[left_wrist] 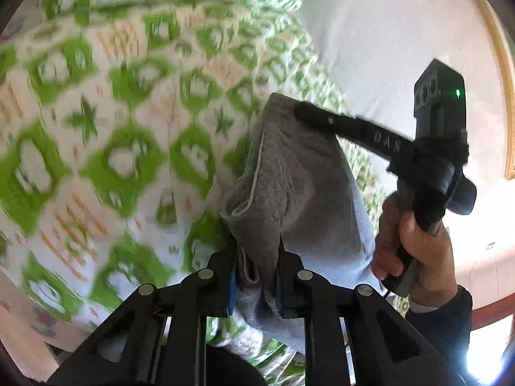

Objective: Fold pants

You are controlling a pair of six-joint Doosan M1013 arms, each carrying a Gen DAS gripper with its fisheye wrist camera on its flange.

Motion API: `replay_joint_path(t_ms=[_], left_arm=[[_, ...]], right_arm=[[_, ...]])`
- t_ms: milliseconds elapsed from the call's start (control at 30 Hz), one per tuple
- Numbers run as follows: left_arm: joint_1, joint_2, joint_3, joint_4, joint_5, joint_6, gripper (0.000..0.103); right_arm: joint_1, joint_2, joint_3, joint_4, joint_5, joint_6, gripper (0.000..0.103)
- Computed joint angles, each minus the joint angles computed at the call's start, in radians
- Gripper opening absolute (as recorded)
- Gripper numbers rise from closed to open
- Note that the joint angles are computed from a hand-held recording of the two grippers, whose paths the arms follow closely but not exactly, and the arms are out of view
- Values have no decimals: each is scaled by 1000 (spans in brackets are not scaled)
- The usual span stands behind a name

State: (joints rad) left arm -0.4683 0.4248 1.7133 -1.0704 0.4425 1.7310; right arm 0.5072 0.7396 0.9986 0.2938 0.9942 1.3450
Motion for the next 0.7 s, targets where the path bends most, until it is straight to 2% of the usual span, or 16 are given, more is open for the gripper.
replay_joint_path(t_ms=[133,167,233,300,333,367,400,433,467,567,633,700], left_arm=[[6,-55,19,39,-118,15,16],[9,-67,23,72,-145,-1,16],[14,-83,26,214,-186,-103,16],[30,-72,23,236,-156,-132,16],[42,-58,21,184,-114,-94,16],[49,-48,19,177,-86,-93,16],[53,-42,21,204,-64,-126,17],[57,-44,31,209,-53,-136,19],[59,-52,46,213,-55,-145,22],[62,-87,85,251,-96,-173,28],[60,-112,95,372,-118,-277,28],[52,-130,98,427,-139,-305,28]], right_arm=[[16,21,-78,-2,-55,24,6],[19,29,-101,13,-71,26,4],[23,48,-146,50,-86,26,4],[35,86,-209,56,-58,38,4],[40,107,-244,35,-35,58,4],[44,129,-272,25,0,81,4],[46,164,-319,23,74,105,5],[51,182,-338,-3,117,132,7],[55,179,-323,-27,122,144,8],[38,115,-197,25,57,115,12],[18,42,-84,56,-21,115,23],[-10,-41,40,92,-103,114,50]])
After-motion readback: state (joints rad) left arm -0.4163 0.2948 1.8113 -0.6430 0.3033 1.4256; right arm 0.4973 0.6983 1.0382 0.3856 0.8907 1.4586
